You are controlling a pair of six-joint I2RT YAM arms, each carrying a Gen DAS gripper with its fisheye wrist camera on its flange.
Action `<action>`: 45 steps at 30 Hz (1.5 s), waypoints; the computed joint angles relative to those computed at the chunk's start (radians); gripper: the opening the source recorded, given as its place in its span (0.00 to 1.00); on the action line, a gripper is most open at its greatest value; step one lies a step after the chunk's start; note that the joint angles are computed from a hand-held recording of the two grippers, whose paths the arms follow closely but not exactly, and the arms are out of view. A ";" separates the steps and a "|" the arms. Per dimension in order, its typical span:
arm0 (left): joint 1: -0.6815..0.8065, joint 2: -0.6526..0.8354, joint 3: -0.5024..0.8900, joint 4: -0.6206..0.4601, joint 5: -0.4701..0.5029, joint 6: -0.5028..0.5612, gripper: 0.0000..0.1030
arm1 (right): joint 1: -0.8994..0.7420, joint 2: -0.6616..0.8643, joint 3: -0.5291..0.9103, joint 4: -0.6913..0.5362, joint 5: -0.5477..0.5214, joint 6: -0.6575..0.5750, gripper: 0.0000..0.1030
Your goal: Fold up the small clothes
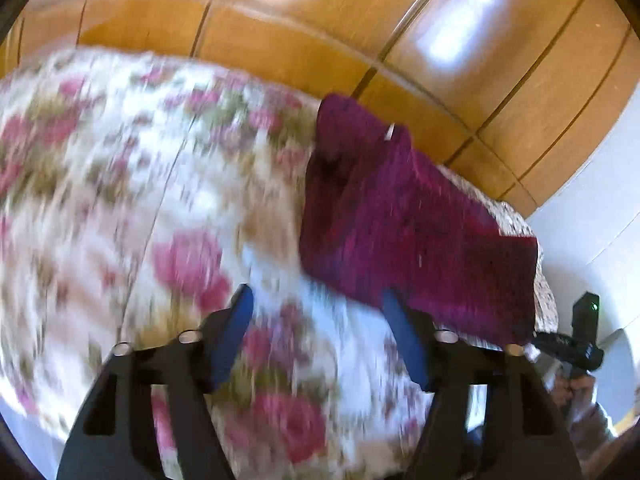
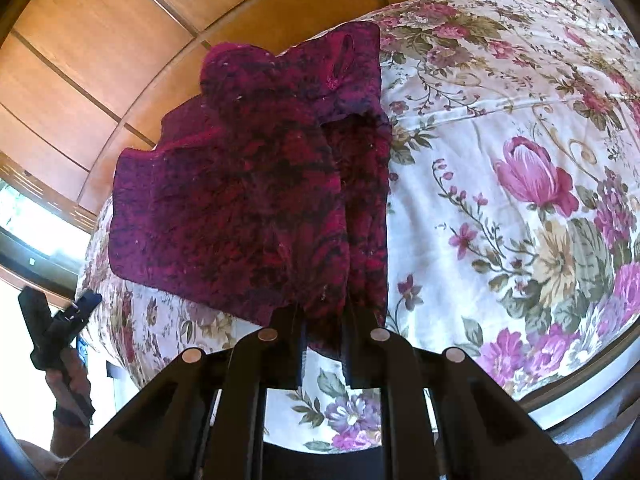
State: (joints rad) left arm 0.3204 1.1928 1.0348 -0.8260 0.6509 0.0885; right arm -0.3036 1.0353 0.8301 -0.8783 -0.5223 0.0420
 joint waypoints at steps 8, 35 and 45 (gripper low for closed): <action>-0.153 0.220 0.082 0.059 -0.065 -0.017 0.18 | 0.001 0.014 -0.010 0.031 0.011 0.011 0.16; -0.037 -0.105 0.020 -0.193 0.009 0.043 0.48 | -0.102 -0.074 0.091 -0.087 0.047 -0.159 0.61; -0.320 0.086 0.112 0.008 -0.144 -0.028 0.39 | 0.290 0.050 0.120 0.157 0.410 -0.051 0.42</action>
State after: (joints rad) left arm 0.0007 1.2792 1.1471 -0.8181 0.5066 0.0607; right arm -0.0140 1.0853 0.9504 -0.7211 -0.1120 -0.0089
